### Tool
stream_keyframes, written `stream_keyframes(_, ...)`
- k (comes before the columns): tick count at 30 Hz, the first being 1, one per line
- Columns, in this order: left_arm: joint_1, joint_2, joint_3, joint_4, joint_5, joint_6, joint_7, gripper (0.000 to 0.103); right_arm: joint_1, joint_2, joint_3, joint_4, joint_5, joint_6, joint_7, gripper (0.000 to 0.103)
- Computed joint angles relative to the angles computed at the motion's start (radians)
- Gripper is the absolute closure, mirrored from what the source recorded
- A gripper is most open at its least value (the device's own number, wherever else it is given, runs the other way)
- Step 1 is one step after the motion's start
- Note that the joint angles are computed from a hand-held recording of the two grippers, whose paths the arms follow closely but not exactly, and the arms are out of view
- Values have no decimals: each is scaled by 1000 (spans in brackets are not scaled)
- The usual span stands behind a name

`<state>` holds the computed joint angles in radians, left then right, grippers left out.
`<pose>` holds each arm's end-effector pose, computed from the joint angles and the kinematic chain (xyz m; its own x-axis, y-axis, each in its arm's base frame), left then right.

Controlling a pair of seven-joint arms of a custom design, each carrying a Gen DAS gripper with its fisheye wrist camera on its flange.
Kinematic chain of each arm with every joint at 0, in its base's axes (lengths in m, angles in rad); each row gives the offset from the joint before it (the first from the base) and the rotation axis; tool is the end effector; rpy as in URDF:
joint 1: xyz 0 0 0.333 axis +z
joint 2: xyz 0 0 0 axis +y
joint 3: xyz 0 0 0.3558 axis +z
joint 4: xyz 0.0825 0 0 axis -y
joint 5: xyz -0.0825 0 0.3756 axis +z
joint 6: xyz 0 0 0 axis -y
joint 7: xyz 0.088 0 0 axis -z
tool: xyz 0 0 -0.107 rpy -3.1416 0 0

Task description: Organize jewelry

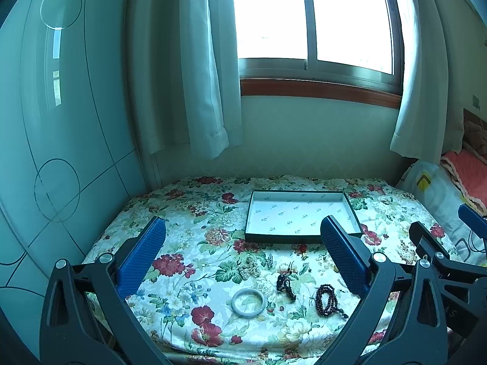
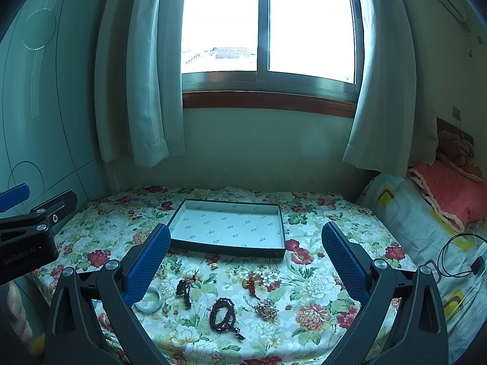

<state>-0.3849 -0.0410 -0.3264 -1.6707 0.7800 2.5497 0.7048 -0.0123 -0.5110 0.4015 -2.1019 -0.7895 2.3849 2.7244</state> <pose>0.4349 -0.3942 0.7520 -0.2693 -0.9621 -0.0441 -0.4148 0.1571 -0.8962 0.3790 0.2096 0.7285 -0.3407 -0.9402 0.0016 -0.3951 0.1416 -0.9077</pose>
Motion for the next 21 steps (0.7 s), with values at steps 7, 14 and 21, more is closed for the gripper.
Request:
stream_keyframes(7, 2, -4, 2, -10, 0, 8, -2, 2, 2, 1, 0, 1, -2, -4, 0, 4)
stream_keyframes(14, 2, -2, 1, -7, -3, 6, 0, 2, 5, 1, -2, 1, -2, -3, -1, 4)
stream_keyframes(21, 4, -9, -2, -16, 0, 6, -4, 2, 5, 2, -2, 1, -2, -4, -1, 4)
